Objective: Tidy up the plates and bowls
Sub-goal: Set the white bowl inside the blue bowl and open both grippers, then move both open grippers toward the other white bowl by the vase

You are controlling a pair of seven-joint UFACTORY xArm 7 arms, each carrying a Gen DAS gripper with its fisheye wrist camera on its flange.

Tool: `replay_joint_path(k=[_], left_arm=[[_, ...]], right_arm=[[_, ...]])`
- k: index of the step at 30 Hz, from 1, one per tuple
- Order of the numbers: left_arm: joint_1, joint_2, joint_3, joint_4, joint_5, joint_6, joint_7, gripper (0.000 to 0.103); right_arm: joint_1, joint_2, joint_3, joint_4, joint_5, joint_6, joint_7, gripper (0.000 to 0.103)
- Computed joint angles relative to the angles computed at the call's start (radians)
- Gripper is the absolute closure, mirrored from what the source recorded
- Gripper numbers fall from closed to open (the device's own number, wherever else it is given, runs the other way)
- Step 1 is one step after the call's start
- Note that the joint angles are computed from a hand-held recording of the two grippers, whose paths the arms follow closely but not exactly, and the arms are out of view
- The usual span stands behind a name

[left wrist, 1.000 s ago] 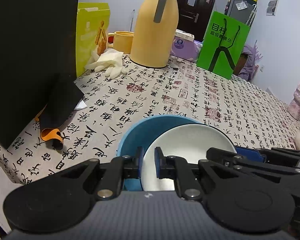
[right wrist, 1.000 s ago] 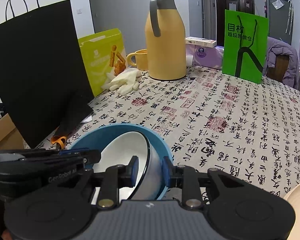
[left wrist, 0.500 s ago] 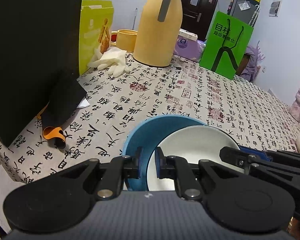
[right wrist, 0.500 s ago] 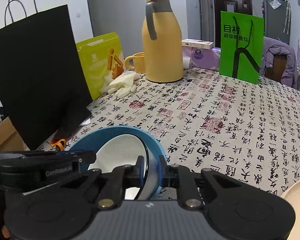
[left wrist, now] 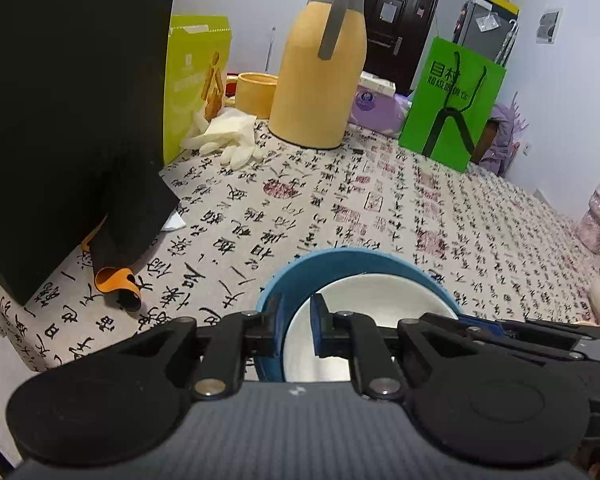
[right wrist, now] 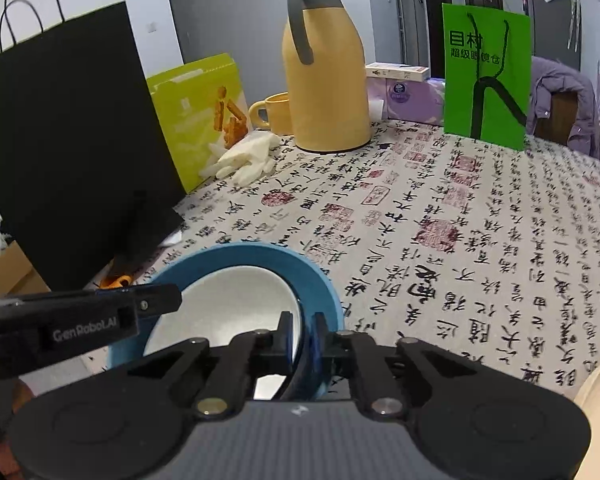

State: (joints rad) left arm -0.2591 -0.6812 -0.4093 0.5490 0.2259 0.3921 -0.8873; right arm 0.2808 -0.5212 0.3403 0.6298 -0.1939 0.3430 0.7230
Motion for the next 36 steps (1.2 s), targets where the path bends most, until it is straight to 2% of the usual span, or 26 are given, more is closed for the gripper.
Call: replay_joint_path(k=[4,9,12,14,15,17,18,20,22,26,36], left_arm=[[-0.003,-0.024,0.006,-0.010,-0.003,-0.020,-0.002,0.089],[0.001,-0.056,0.002,-0.018,-0.010,-0.019,-0.008,0.085],[0.010,-0.081,-0.012,-0.025,-0.006,-0.013,-0.017,0.074],[0.020,-0.103,-0.025,-0.033,0.002,-0.017,-0.026,0.059],[0.027,-0.116,-0.036,-0.037,0.008,-0.018,-0.033,0.053],[0.040,-0.138,-0.055,-0.042,0.021,-0.021,-0.043,0.030],[0.046,-0.149,-0.065,-0.046,0.028,-0.025,-0.047,0.023],[0.056,-0.181,-0.089,-0.061,0.047,-0.050,-0.055,0.000],[0.063,-0.212,-0.113,-0.076,0.063,-0.082,-0.059,0.000],[0.085,-0.266,-0.183,-0.067,0.085,-0.064,-0.080,0.000],[0.080,-0.287,-0.243,-0.037,0.078,-0.075,-0.131,0.000]], right_arm=[[-0.008,-0.026,-0.002,-0.023,0.001,-0.046,0.011,0.080],[-0.014,-0.086,-0.003,-0.060,0.007,-0.108,0.005,0.080],[-0.021,-0.132,0.003,-0.076,0.008,-0.106,-0.007,0.056],[-0.018,-0.166,0.001,-0.093,0.011,-0.106,-0.020,0.035],[-0.018,-0.185,0.002,-0.102,0.013,-0.104,-0.025,0.030],[-0.018,-0.224,0.006,-0.122,0.014,-0.099,-0.034,0.003],[-0.022,-0.246,0.011,-0.132,0.014,-0.094,-0.035,0.000],[-0.026,-0.285,0.018,-0.150,0.015,-0.084,-0.037,0.000],[-0.035,-0.326,0.028,-0.168,0.017,-0.074,-0.032,0.000],[-0.025,-0.406,0.017,-0.212,0.032,-0.069,-0.030,0.000],[-0.002,-0.596,-0.026,-0.299,0.065,-0.002,-0.057,0.000]])
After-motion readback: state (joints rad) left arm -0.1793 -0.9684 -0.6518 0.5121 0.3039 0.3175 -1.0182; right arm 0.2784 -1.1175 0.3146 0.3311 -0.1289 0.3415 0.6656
